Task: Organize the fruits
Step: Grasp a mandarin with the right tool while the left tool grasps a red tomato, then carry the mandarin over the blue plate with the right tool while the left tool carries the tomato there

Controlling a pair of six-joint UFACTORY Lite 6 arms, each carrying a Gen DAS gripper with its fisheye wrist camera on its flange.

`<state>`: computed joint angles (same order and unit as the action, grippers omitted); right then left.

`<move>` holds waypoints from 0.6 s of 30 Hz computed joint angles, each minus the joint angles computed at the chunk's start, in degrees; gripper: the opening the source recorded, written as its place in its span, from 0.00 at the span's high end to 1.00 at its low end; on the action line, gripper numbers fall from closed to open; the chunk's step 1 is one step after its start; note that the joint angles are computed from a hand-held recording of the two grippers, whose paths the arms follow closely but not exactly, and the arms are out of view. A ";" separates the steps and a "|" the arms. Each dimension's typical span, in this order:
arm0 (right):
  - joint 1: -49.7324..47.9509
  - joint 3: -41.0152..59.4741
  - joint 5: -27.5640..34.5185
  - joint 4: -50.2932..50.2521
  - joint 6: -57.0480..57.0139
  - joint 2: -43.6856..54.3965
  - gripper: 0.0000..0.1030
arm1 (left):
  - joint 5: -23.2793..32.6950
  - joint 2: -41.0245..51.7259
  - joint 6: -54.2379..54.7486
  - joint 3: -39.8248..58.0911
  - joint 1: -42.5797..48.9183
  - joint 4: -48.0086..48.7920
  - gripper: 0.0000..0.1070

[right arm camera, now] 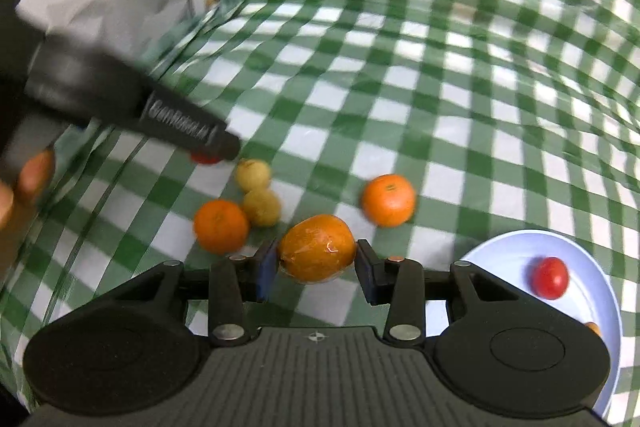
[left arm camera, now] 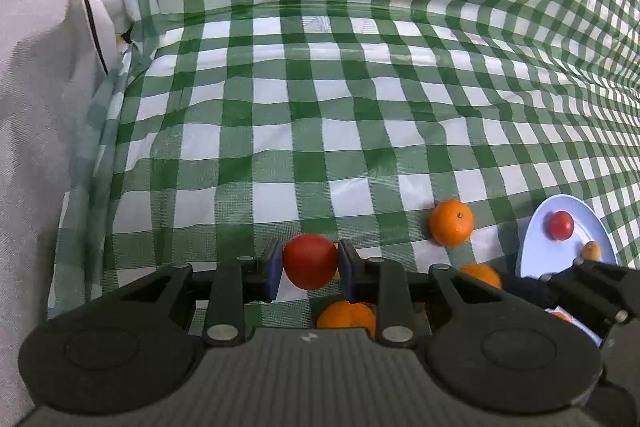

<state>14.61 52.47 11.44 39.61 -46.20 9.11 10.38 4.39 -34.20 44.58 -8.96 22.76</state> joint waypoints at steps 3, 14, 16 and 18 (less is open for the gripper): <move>-1.83 -0.21 0.00 3.30 -2.45 -1.10 0.58 | -0.05 -0.26 -2.80 -0.09 -0.90 2.60 0.70; -9.37 -2.54 1.39 12.28 -12.41 -6.23 0.58 | 1.87 -0.40 -30.32 0.20 -7.98 28.30 0.70; -10.81 -2.52 1.72 13.18 -13.59 -6.44 0.58 | 2.59 -0.11 -34.16 0.63 -9.64 31.55 0.70; -12.04 -2.48 2.02 13.44 -14.27 -6.66 0.58 | 3.02 0.05 -37.02 0.83 -10.97 34.13 0.70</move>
<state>2.57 49.99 13.46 53.05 -60.48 2.45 13.40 4.44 -71.22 45.41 -19.93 56.89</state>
